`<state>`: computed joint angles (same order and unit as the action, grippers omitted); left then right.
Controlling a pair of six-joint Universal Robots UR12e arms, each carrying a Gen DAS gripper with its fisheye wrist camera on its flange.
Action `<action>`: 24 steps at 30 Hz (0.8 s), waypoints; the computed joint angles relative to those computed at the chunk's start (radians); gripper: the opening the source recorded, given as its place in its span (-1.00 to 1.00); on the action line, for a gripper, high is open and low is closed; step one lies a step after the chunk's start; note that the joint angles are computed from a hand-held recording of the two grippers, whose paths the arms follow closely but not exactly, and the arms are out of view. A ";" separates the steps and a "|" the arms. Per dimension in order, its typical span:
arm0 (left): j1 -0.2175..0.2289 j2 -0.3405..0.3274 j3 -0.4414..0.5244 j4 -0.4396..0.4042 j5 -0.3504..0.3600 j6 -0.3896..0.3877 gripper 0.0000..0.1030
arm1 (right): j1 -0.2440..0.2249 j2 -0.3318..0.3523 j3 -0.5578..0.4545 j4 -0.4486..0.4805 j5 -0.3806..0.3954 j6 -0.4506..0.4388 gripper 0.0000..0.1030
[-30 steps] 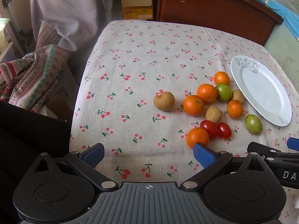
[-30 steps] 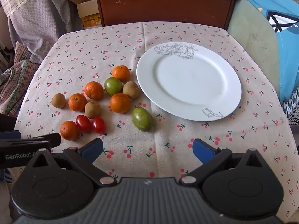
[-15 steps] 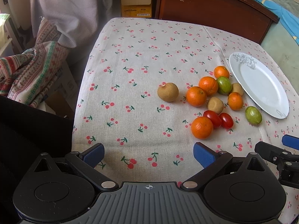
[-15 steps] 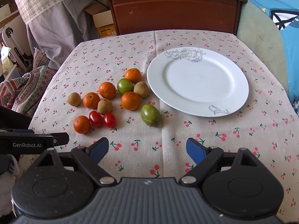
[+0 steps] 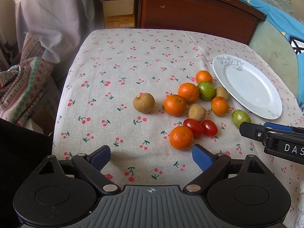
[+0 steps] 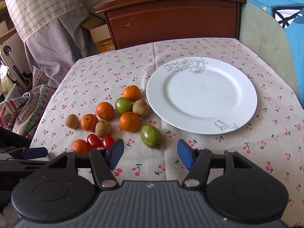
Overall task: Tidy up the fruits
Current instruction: 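Move the left tool toward a tangerine while the right tool approaches a green lime, then close the left tool on the tangerine while the right tool grips the green lime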
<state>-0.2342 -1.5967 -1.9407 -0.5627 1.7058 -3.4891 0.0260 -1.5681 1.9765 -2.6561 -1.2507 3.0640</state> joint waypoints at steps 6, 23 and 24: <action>-0.006 -0.012 -0.003 0.040 -0.014 0.019 0.63 | -0.002 0.014 0.000 -0.025 0.015 0.010 0.07; -0.012 -0.024 -0.024 0.141 -0.021 0.074 0.22 | 0.000 0.035 0.004 -0.043 0.044 0.004 -0.50; -0.012 -0.024 -0.024 0.144 -0.021 0.077 0.21 | 0.001 0.034 0.004 -0.043 0.042 -0.001 -0.50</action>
